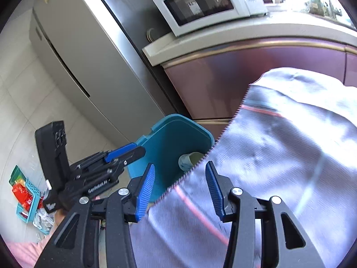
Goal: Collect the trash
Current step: 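Carry the cup and wrapper to the teal bin while both tools open to drop them, then move both tools back toward the orange peel and brown snack wrapper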
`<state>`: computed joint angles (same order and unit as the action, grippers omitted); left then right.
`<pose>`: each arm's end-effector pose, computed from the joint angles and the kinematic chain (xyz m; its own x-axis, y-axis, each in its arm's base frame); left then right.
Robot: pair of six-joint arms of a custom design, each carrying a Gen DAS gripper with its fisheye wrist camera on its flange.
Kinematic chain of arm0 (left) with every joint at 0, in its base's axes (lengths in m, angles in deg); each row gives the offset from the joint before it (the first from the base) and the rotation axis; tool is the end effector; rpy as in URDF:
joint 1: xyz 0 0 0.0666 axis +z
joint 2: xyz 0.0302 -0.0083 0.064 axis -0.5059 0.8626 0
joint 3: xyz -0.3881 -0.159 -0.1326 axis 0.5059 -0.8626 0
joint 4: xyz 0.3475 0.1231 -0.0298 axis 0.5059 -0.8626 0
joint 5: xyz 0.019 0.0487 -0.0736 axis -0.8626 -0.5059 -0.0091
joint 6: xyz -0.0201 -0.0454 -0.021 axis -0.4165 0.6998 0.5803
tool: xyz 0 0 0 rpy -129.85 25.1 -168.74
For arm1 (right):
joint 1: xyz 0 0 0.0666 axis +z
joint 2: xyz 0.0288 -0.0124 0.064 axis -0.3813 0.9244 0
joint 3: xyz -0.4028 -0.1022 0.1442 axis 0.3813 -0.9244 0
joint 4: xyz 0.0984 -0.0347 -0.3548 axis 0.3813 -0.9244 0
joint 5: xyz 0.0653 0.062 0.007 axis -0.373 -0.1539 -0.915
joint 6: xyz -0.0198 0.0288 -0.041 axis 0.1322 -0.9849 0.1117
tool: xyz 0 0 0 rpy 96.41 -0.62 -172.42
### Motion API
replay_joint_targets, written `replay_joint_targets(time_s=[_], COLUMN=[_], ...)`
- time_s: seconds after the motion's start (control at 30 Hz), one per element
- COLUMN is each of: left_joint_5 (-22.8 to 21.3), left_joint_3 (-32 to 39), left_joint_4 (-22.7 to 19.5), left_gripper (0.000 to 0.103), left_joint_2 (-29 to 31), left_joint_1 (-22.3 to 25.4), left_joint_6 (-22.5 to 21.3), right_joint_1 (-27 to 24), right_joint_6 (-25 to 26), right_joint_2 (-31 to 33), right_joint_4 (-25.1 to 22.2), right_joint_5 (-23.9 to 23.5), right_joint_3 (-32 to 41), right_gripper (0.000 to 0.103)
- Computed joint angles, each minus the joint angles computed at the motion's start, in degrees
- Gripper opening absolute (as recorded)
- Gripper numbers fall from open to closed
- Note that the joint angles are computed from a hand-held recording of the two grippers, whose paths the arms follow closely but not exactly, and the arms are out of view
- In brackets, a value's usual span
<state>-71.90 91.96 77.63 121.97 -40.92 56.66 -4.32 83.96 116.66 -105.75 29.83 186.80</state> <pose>0.5014 -0.0829 0.2740 -0.5708 -0.3180 -0.7570 -0.3264 0.9339 -0.1462 0.7016 0.2547 0.3003 -0.6282 -0.4174 -0.6566 -0.7669 0.4745 0.4321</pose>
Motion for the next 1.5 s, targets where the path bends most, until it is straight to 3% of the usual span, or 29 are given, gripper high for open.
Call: replay_joint_targets(time_s=[0.2,0.5,0.8,1.1,1.5], left_joint_5=[2.37,8.97,14.82,19.8,22.87], left_joint_3=[1.63,10.18,22.36,35.62,50.71], left_joint_4=[3.22,3.07,-2.97,-11.2,-21.62], left_gripper=[0.04,0.045,0.045,0.045,0.045], left_joint_2=[-0.7,4.6,12.98,21.92,30.27], left_joint_1=[-4.15,-12.33,-18.38,-20.76,-21.39], left_joint_6=[-2.91,-7.55,-9.89,-9.58,-8.24], right_joint_1=[-4.12,-12.39,-19.4,-24.16,-26.28], right_joint_6=[-1.15,-8.26,-13.69,-16.43,-18.74], right_joint_2=[-6.37,-12.8,-16.98,-18.57,-16.13], right_joint_4=[8.06,19.57,29.26,34.74,35.97], right_joint_5=[-1.04,1.05,8.07,13.76,20.1], right_joint_3=[-10.17,-22.05,-30.29,-33.55,-32.64], right_gripper=[0.049,0.049,0.049,0.049,0.049])
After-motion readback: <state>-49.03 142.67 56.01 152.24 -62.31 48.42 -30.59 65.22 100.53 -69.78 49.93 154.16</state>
